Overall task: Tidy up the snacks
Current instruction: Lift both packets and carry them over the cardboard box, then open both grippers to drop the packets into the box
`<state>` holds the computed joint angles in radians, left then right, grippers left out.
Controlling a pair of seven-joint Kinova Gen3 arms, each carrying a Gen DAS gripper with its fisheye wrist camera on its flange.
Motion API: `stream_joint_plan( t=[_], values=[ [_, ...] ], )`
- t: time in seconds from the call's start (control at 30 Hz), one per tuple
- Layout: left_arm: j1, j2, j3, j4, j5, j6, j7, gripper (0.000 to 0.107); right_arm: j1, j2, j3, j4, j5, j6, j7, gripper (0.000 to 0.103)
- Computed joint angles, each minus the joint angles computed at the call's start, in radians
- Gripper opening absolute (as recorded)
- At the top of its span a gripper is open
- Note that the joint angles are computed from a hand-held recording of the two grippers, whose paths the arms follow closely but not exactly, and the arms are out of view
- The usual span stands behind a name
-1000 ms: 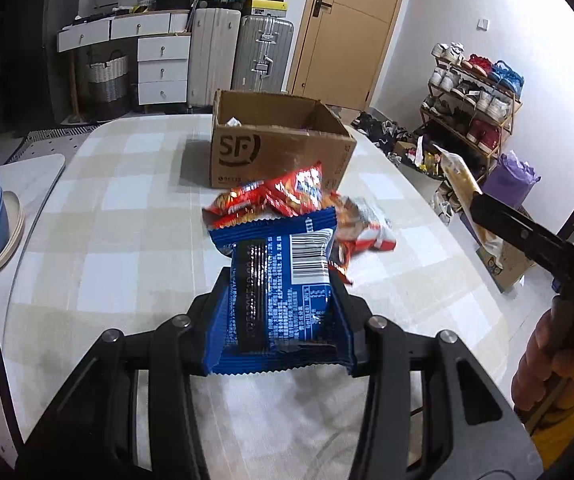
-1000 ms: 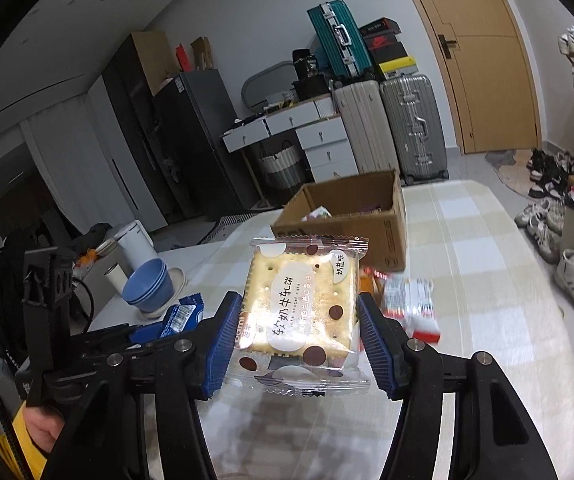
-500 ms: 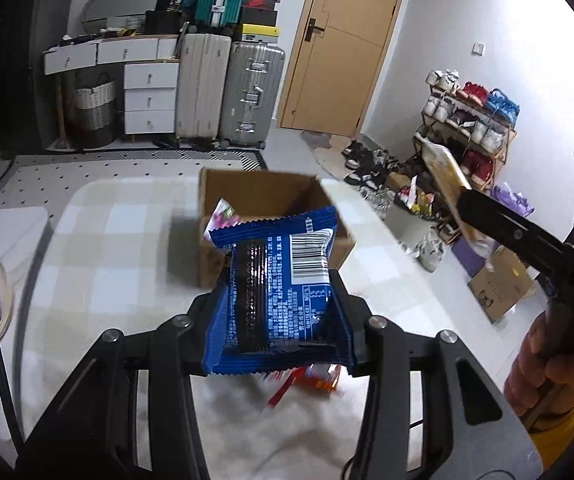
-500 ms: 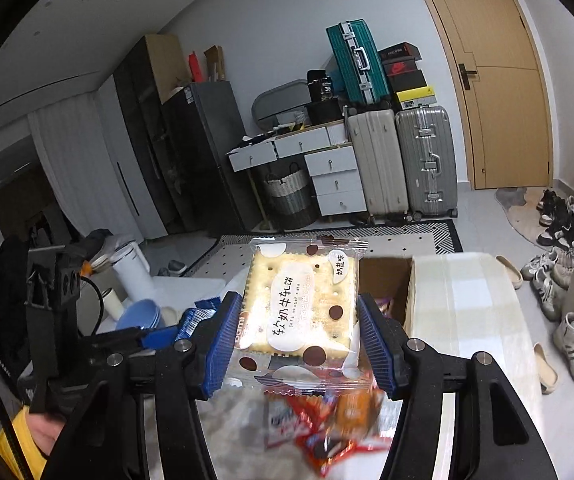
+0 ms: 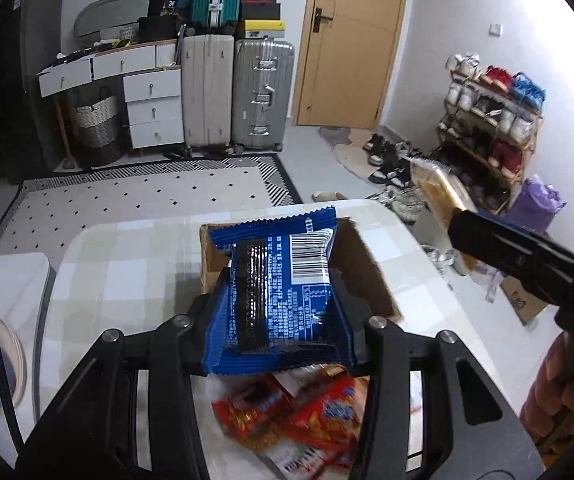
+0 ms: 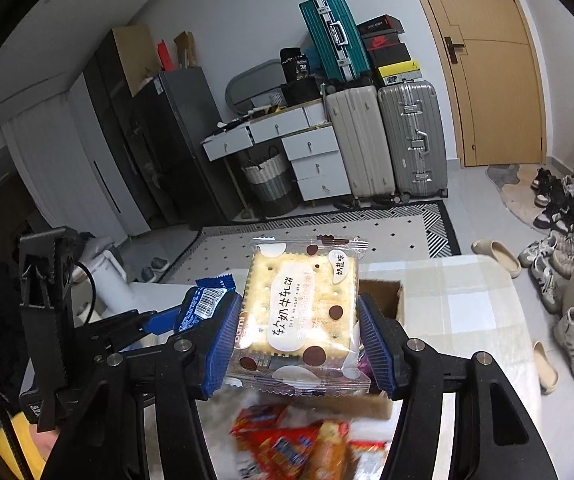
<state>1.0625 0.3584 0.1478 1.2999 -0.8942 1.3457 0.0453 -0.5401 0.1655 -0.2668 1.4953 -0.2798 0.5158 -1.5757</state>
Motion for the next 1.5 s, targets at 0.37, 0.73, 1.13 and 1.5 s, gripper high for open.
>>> stream_joint_plan(
  t=[0.37,0.73,1.13,1.5],
  values=[
    [-0.186,0.063,-0.066,-0.016,0.108,-0.199,-0.196,0.041,-0.026,0.214,0.031,-0.243,0.092,0.112,-0.024,0.059],
    [-0.297,0.114,-0.115,0.009,0.222,-0.352,-0.311,0.041,-0.034,0.349,0.033,-0.339,0.082,0.175,-0.013,0.059],
    [-0.301,0.144,-0.169,0.027,0.249,-0.402,-0.329,0.042,-0.078,0.391,0.055,-0.359,0.116,0.202,-0.045,0.059],
    [-0.258,0.110,-0.156,0.087,0.211,-0.381,-0.260,0.043,-0.107,0.404,0.090,-0.353,0.151,0.218,-0.119,0.060]
  ],
)
